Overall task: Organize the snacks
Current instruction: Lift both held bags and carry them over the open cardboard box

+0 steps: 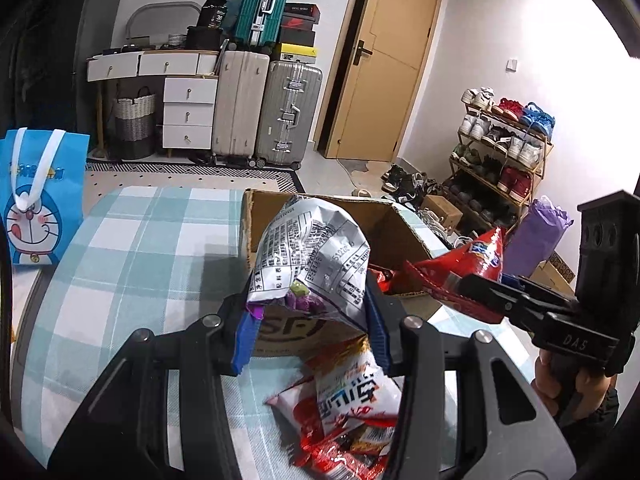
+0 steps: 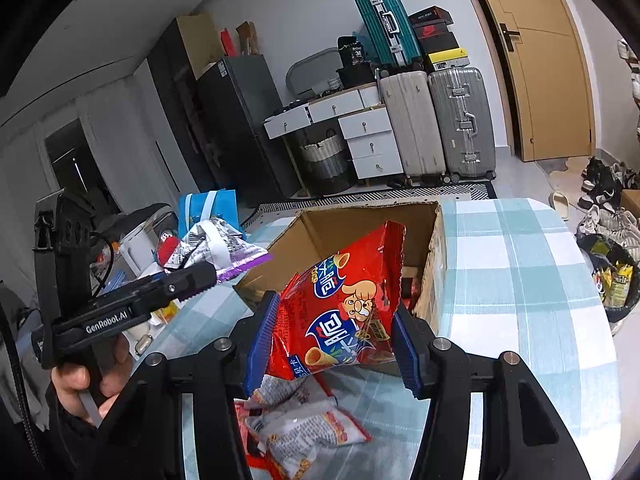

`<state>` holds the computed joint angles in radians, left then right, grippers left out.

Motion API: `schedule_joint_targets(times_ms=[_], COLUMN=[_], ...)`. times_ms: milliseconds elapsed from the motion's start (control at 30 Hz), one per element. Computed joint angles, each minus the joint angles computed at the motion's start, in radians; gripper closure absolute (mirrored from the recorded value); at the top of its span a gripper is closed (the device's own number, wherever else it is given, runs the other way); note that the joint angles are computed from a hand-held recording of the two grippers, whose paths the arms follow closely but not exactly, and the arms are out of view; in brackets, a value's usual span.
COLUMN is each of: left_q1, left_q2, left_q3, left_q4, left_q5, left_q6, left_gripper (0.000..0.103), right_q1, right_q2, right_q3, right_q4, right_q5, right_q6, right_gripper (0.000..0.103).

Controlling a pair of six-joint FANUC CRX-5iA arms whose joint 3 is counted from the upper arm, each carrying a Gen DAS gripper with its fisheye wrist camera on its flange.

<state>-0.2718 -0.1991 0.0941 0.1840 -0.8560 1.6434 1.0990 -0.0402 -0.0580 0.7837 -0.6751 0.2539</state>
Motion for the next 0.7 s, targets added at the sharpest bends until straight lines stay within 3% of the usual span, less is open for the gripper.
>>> schedule_joint_targets(times_ms=[700], left_q1=[-0.057], left_q2=[0.204], left_q3=[0.197], left_q4=[-0.116], left_q5=[-0.048], left_q6=[0.032], left_gripper=[0.060], right_q1=[-0.070], right_q2=[0.133], right_q3=[0.177], right_q4=[-0.168], right_q5=[-0.007], right_q6=[0.187], right_gripper=[0.049])
